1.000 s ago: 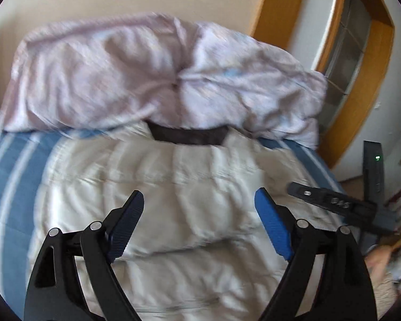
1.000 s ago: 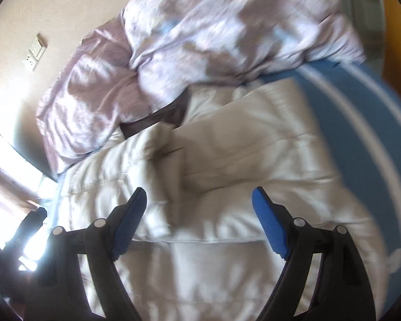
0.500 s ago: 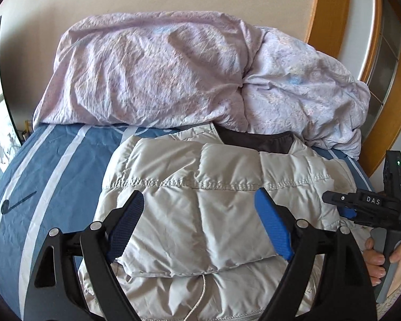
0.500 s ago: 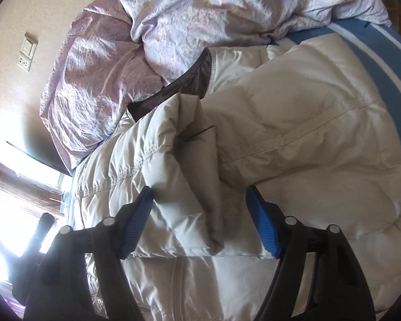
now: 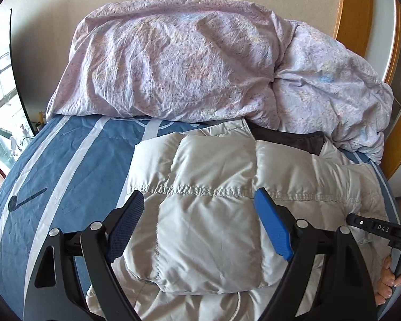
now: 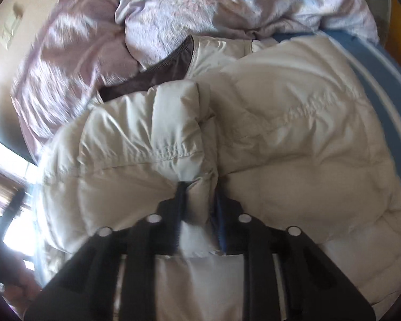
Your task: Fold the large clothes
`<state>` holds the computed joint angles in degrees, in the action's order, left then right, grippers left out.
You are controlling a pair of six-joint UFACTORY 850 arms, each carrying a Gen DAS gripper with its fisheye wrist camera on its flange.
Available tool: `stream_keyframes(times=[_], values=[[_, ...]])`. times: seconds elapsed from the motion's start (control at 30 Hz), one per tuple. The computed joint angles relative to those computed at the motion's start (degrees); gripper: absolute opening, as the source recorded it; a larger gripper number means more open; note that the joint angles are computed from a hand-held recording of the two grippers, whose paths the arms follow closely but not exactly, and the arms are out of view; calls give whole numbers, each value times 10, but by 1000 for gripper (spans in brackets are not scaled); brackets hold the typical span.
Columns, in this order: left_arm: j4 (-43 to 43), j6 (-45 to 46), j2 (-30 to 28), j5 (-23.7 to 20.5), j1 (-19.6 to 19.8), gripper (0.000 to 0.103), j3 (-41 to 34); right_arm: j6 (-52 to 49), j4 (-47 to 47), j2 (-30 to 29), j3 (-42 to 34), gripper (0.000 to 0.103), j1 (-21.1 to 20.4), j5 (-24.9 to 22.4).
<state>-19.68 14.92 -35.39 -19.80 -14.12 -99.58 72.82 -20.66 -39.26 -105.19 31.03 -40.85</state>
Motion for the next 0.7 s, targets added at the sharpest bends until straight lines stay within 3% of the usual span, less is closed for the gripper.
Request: stream_keyframes(times=[0.13, 0.17, 0.23, 0.3, 0.43, 0.7], values=[[49, -31, -1, 20, -3, 85, 0, 102, -222, -10, -51, 42, 49, -153], [64, -44, -3, 23, -4, 85, -3, 122, -263, -6, -47, 44, 56, -162], [68, -50, -10, 19, -5, 85, -13, 115, -295, -2, -49, 44, 60, -148], [83, -68, -16, 15, -7, 85, -21, 62, -265, -14, -67, 42, 54, -121], [92, -84, -27, 3, -9, 85, -34, -5, -210, -56, -122, 38, 46, -124], [116, -104, -43, -8, -13, 85, -52, -22, -188, -87, -155, 38, 41, -133]])
